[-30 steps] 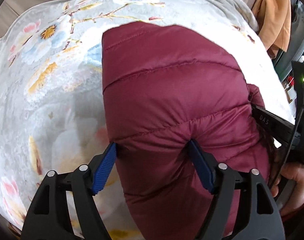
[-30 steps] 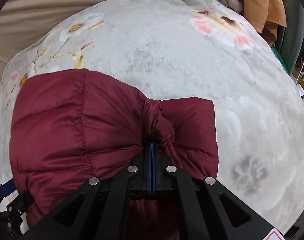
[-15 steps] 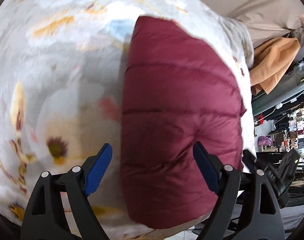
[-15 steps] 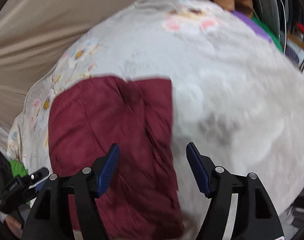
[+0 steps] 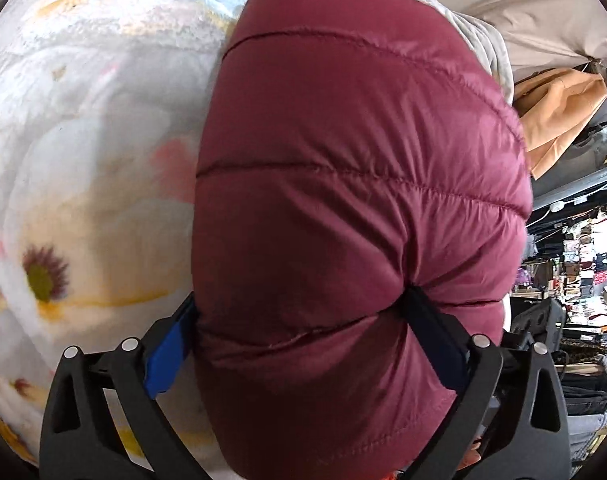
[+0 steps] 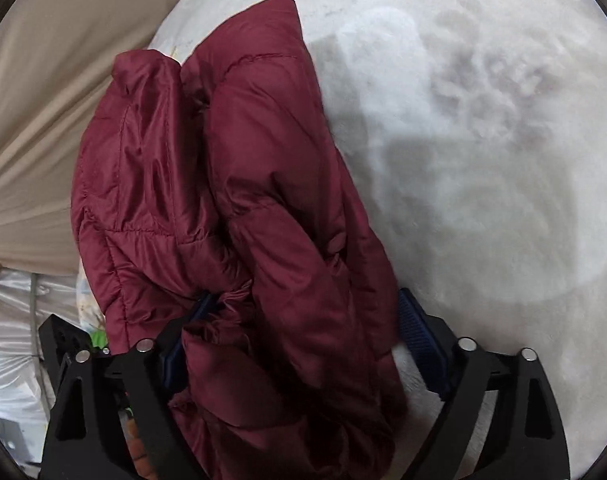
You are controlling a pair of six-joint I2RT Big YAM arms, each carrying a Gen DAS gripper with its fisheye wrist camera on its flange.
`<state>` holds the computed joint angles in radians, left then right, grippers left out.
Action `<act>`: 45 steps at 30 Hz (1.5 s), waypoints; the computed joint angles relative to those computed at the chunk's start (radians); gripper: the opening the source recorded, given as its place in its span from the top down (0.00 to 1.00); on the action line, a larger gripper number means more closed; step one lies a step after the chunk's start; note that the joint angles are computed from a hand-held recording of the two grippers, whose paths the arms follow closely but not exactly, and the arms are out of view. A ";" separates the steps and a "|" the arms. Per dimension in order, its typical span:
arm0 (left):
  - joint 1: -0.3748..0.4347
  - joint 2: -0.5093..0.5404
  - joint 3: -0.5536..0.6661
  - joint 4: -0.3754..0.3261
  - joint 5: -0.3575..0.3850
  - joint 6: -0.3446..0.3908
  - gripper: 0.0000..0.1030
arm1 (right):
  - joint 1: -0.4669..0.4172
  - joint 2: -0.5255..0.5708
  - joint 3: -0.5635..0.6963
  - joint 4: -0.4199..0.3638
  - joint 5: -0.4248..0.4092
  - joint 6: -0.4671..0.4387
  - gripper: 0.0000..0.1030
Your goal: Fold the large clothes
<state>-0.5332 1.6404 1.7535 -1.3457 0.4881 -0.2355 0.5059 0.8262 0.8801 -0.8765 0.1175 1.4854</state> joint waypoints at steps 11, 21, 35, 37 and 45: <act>-0.053 0.037 0.159 -0.082 -0.072 0.043 0.50 | -0.059 0.055 0.042 0.134 -0.140 -0.112 0.67; -0.034 0.039 0.401 -0.122 -0.100 0.208 0.64 | 0.150 0.185 0.347 -0.019 0.185 -0.202 0.76; 0.230 0.090 0.654 -0.172 -0.024 0.372 0.64 | 0.173 0.629 0.933 -0.093 0.278 -0.519 0.75; 0.266 0.123 0.669 -0.171 -0.017 0.383 0.62 | 0.148 0.677 0.975 -0.094 0.230 -0.529 0.72; 0.340 0.148 0.364 -0.045 -0.174 0.405 0.53 | 0.052 0.699 0.797 -0.124 0.051 -0.323 0.63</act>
